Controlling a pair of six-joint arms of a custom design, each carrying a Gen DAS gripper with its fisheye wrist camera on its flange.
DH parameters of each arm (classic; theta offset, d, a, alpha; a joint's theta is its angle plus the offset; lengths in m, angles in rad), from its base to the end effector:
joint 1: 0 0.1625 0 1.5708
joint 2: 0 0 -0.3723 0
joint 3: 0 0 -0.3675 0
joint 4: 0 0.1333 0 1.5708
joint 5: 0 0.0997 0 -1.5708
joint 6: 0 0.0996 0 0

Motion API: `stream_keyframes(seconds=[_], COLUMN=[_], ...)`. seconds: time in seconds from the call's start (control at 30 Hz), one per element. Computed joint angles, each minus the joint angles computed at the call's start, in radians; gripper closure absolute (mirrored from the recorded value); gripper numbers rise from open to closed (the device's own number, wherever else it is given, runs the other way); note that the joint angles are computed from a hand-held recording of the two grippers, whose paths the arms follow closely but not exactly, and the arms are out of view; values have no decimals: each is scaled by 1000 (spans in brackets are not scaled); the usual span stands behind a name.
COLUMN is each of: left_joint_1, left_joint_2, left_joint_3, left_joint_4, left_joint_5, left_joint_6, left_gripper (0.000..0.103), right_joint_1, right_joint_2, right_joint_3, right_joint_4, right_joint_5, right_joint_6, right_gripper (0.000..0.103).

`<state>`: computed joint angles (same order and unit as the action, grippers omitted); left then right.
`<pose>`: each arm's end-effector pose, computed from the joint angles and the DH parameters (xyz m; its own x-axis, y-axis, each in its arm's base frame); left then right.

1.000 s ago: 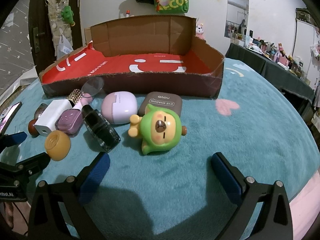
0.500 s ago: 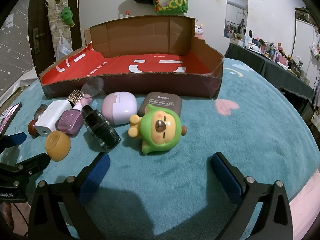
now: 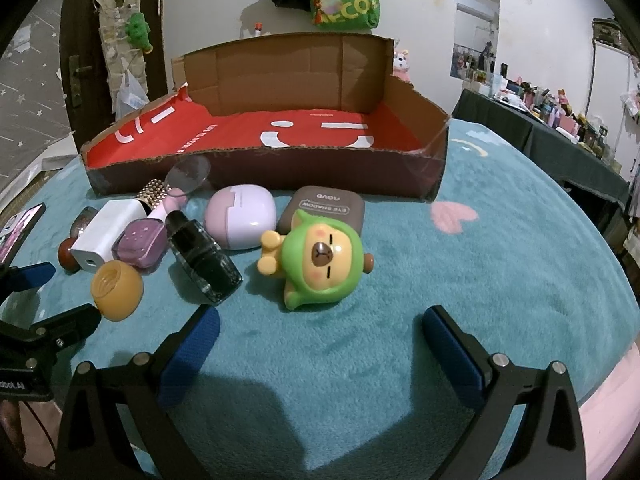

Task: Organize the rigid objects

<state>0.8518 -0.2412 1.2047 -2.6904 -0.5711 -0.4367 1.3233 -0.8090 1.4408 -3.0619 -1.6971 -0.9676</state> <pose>-0.2833 -0.6532 -0.0880 -0.7218 -0.0810 -0.6873 0.3811 0.7825 -0.4924 -0.0528 -0.7019 0.2258 -0.6641 -0.3310 0.6704 -0.6821 0.6354 -0.3619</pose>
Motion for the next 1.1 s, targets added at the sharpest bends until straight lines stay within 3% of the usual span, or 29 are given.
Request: stream_keyframes(seconds=[0.4,0.47,0.6,0.87,1.0,1.07,1.1], left_joint_1=[6,6,17,30,35,32,31], left_joint_2=[-20,-24,-40,-21,-11,-8,-9], left_joint_3=[20,26,38,-14,-38,-46,-45], left_joint_4=[-79,-74,-36,-11,-9,-5,-9], left_joint_5=[17,37,49,65,46,39,29], left_joint_6=[54,53,9,28,49,69,82], left_gripper=[4,5,16,18,18,26,34], right_joint_1=[5,5,5,7,12,14,16], right_joint_2=[-10,-6,6,34,34,33,31], right_joint_3=[-27,-31,-46,-113,-131,-128,-126], right_joint_4=[28,10,-10,58,141,154,160], right_joint_5=[40,33,14,-4,10,14,16], right_joint_6=[6,-6,-17,2,11,10,10], right_gripper=[0,0,3,9,25,31,36])
